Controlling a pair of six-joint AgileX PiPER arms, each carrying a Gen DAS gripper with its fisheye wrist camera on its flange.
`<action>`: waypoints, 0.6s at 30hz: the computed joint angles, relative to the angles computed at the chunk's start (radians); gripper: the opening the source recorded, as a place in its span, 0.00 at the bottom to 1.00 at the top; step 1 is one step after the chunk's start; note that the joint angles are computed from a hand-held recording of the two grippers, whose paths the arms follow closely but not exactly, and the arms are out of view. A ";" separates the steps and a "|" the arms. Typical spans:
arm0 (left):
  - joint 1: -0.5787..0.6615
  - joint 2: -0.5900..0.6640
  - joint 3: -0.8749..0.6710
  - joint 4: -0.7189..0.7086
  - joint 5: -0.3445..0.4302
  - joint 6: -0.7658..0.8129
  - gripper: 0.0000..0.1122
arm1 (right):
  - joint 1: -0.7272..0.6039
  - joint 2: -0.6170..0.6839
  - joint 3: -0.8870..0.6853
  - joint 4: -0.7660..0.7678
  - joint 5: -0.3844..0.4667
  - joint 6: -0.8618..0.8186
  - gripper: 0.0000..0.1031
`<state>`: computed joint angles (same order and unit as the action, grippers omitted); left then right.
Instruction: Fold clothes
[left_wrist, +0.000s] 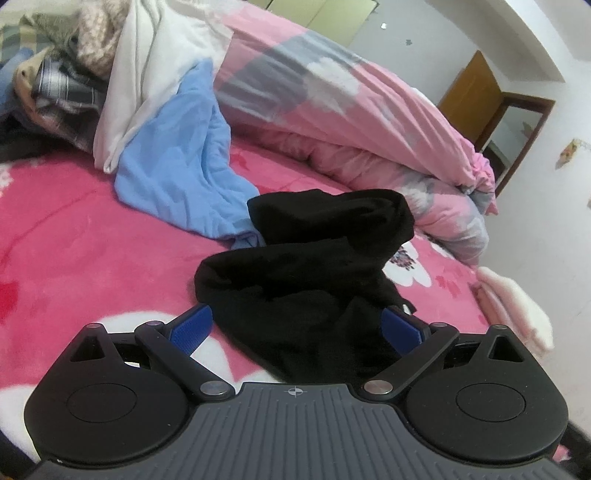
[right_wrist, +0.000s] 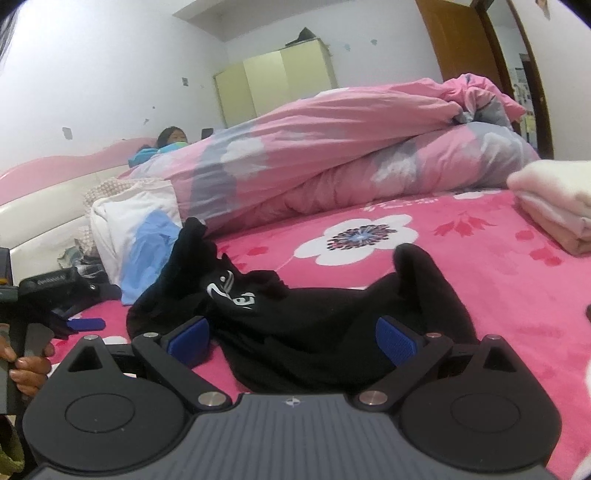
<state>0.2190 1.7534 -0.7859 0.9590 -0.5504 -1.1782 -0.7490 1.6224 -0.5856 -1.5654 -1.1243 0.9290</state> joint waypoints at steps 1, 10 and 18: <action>-0.011 0.004 0.002 -0.048 0.010 0.057 0.87 | 0.010 0.000 -0.002 0.002 0.004 0.005 0.96; -0.074 0.117 -0.094 -0.406 0.087 0.474 0.70 | 0.121 -0.042 -0.022 0.035 0.042 0.086 0.96; -0.102 0.216 -0.193 -0.457 0.136 0.532 0.06 | 0.207 -0.080 0.001 0.065 0.074 0.083 0.96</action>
